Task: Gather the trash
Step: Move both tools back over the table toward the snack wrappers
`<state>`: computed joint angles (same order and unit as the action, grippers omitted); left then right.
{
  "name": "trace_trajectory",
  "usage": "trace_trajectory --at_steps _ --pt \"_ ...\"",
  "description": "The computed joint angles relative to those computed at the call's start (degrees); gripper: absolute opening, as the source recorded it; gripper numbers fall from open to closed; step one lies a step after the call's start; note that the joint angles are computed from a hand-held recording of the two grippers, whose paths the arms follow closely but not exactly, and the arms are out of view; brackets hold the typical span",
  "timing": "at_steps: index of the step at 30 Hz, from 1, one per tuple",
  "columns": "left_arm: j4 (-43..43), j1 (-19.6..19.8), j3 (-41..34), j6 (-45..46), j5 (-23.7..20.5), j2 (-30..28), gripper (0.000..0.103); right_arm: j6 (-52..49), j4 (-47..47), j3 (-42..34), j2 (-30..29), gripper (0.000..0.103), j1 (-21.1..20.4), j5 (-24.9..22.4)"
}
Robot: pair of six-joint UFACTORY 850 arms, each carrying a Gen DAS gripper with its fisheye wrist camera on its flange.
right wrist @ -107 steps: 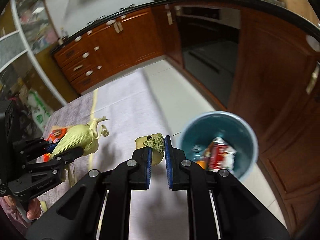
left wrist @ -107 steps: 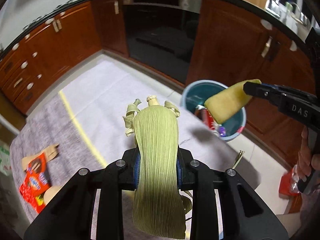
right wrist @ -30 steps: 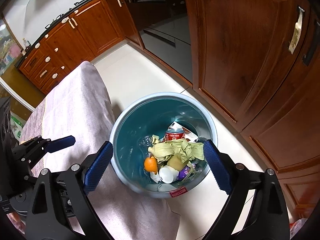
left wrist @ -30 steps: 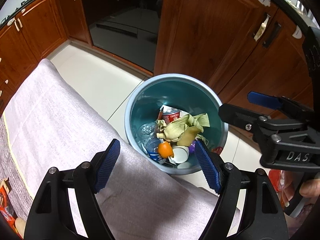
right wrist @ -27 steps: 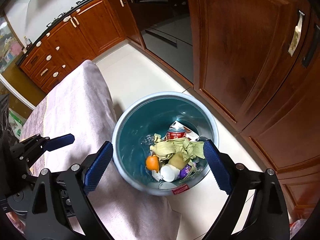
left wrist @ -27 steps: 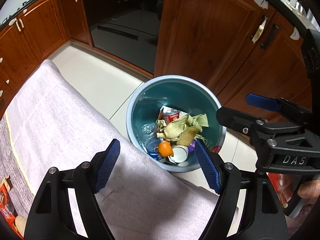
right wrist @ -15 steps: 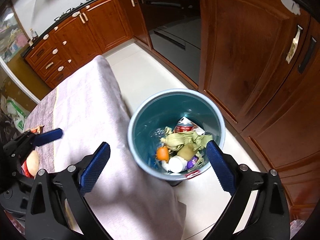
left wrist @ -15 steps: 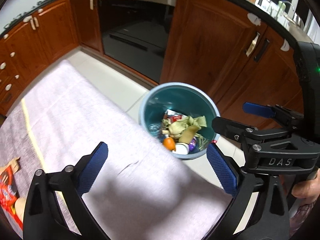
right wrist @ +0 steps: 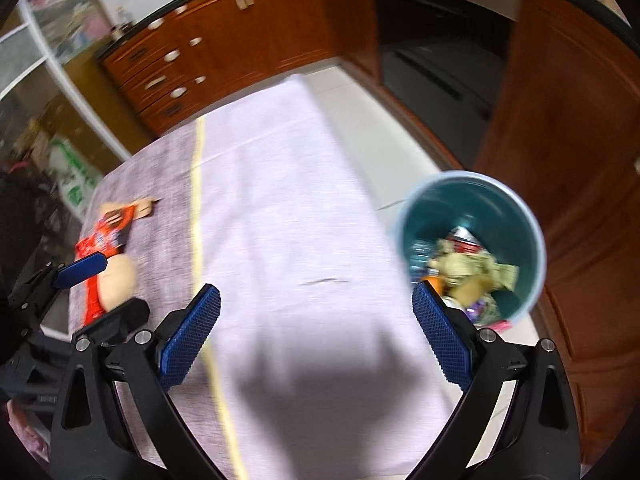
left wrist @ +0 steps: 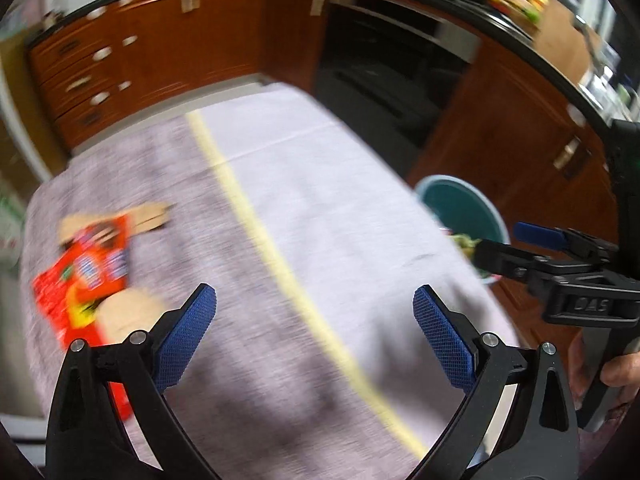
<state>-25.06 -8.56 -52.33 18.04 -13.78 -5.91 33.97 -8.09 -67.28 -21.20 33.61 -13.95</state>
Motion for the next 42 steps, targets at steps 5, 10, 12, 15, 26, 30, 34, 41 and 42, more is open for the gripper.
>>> trace_trajectory --at_steps 5,10,12,15,26,30,34,41,42 --pt "8.5 6.6 3.9 -7.7 1.3 2.5 0.099 -3.0 1.8 -7.1 -4.8 0.093 4.3 -3.1" --pt "5.3 13.6 6.3 -3.9 1.8 3.5 0.099 -5.3 2.9 -14.0 -9.5 0.093 7.4 -6.1" --pt "1.1 16.2 7.4 0.1 1.9 3.4 0.099 -7.5 4.5 -17.8 -12.2 0.093 8.6 -7.9" --pt "-6.6 19.4 7.5 7.5 1.4 2.3 0.099 -9.7 5.8 -23.5 -16.4 0.093 9.9 -10.6" --pt "-24.8 23.5 4.3 24.3 -1.4 -4.3 0.099 -14.5 8.7 -40.1 -28.2 0.093 12.0 -18.9" --pt "-25.6 23.2 2.6 24.8 -1.3 -6.6 0.099 -14.3 8.9 -44.3 -31.0 0.093 12.2 -20.7" --pt "-27.7 23.9 1.9 27.4 -2.0 -8.1 0.099 -14.6 8.9 -47.3 -33.0 0.093 12.2 -22.1" --pt "-28.1 26.6 3.1 28.9 -2.7 -8.0 0.099 -16.6 10.9 -56.0 -38.6 0.093 12.9 -25.6" --pt "-28.5 26.9 3.5 30.0 -2.4 -7.6 0.099 -16.9 11.0 -57.0 -39.2 0.093 13.1 -26.0"
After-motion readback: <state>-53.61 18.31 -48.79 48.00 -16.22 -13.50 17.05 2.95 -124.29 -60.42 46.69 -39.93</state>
